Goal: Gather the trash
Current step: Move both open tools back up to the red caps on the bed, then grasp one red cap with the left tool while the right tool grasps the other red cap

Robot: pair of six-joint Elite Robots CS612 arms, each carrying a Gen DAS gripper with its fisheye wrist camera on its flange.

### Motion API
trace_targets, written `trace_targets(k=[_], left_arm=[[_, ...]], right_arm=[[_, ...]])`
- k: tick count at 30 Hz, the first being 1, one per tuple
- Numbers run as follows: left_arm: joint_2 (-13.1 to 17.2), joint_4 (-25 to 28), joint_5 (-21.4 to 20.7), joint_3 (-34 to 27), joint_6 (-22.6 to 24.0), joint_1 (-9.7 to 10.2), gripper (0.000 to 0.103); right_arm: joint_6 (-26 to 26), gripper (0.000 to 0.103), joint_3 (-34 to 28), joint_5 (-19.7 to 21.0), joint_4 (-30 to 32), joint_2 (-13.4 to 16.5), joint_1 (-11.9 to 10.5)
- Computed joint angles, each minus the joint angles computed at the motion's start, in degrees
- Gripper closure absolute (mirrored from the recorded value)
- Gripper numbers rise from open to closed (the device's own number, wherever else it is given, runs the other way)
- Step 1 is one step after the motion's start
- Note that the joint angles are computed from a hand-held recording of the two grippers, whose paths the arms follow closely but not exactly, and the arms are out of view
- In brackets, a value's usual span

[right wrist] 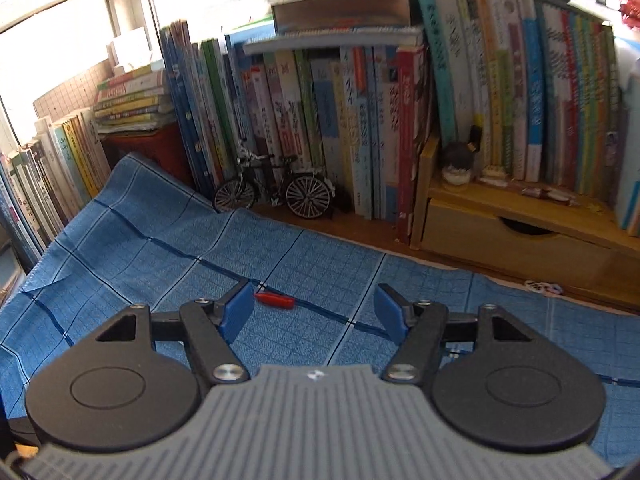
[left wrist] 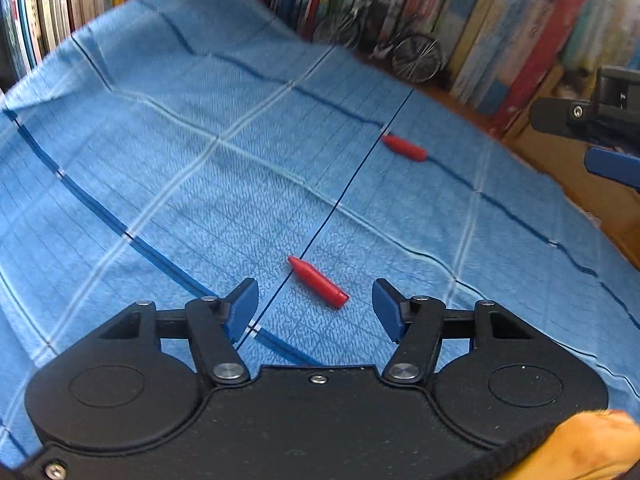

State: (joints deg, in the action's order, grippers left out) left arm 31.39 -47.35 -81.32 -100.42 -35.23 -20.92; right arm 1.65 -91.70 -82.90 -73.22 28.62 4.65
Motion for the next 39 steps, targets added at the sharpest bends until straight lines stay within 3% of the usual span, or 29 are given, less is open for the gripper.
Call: trace_targets(k=[8, 10, 12, 14, 24, 37, 39], left_arm=[[1.57, -2.92, 4.11, 0.83, 2.06, -0.98, 0.046], [1.94, -3.51, 5.8, 0.66, 3.41, -1.39, 0.063], [2.1, -4.03, 6.06, 0.53, 4.16, -1.38, 0.087], [1.86, -4.44, 4.79, 0.71, 3.81, -1.01, 0.092], [2.25, -6.83, 3.1, -0.05, 2.07, -0.74, 0.093], [1.99, -6.67, 4.26, -0.13, 1.43, -0.88, 0.093], [1.95, -6.67, 4.46, -0.01, 1.49, -0.9, 0.093]], right_arm=[[-0.26, 0.026, 3.87, 2.69, -1.6, 0.51, -0.05], [0.02, 0.026, 4.85, 3.04, -1.93, 0.51, 0.04], [0.32, 0.026, 5.86, 3.39, -2.51, 0.51, 0.15], [0.3, 0.026, 6.77, 3.5, -3.2, 0.6, 0.4], [-0.67, 0.025, 9.12, 3.8, -4.45, 1.19, 0.78], [-4.21, 0.026, 12.09, 4.98, -3.85, 0.87, 1.7], [-4.93, 0.032, 12.3, 4.88, -4.35, 0.9, 1.85]])
